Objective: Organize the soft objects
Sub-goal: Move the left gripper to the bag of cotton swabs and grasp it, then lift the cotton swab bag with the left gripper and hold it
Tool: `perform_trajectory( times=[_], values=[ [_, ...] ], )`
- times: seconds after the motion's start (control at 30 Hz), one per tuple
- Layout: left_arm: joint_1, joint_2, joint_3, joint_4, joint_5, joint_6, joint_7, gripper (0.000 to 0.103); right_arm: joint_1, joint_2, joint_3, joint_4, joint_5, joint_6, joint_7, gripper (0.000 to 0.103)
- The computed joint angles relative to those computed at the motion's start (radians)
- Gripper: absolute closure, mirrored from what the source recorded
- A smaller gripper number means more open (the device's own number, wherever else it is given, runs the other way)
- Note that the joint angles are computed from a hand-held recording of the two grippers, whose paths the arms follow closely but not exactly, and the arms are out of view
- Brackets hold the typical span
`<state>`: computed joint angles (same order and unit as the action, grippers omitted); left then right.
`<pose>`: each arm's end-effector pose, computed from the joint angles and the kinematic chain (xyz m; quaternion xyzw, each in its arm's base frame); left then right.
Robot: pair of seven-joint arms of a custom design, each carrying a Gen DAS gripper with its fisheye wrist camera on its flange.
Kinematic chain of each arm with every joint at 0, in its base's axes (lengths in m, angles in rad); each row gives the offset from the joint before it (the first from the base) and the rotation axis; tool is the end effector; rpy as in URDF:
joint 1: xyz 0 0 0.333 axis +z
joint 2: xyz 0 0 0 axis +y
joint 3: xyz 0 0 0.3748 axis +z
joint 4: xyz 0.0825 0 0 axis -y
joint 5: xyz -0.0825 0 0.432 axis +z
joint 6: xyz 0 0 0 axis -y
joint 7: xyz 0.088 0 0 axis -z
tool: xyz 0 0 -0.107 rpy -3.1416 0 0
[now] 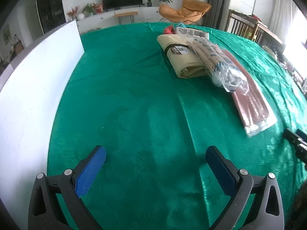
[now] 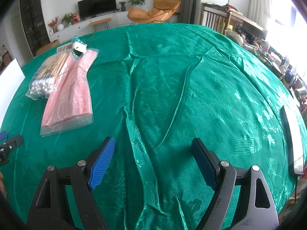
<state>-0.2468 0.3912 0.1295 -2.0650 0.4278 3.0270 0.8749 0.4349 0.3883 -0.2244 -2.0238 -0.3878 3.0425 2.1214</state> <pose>0.6738 -0.1168 0.3195 -0.7230 0.6263 -0.2141 0.1979 0.6728 0.1864 0.3469 -0.6948 0.6427 -0.2246 0.2318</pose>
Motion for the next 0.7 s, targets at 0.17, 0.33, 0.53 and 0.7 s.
perform_trajectory(
  times=[0.17,0.33,0.53,0.7],
  values=[
    [0.131,-0.006,-0.146,0.042,-0.169,0.037,0.092,0.0,0.001,0.0,-0.001,0.0,0.001,-0.001,-0.001,0.019],
    [0.08,0.074,-0.129,0.255,-0.196,-0.044,0.141,0.0,0.001,0.0,-0.001,0.0,0.002,0.0,-0.001,0.019],
    [-0.009,0.298,-0.098,0.657,-0.078,-0.445,0.191,0.006,0.001,-0.001,-0.001,-0.001,0.002,0.0,-0.002,0.019],
    [0.008,0.276,-0.118,0.597,-0.08,-0.423,0.152,0.068,0.002,0.0,-0.001,0.0,0.003,0.0,-0.002,0.019]
  ],
)
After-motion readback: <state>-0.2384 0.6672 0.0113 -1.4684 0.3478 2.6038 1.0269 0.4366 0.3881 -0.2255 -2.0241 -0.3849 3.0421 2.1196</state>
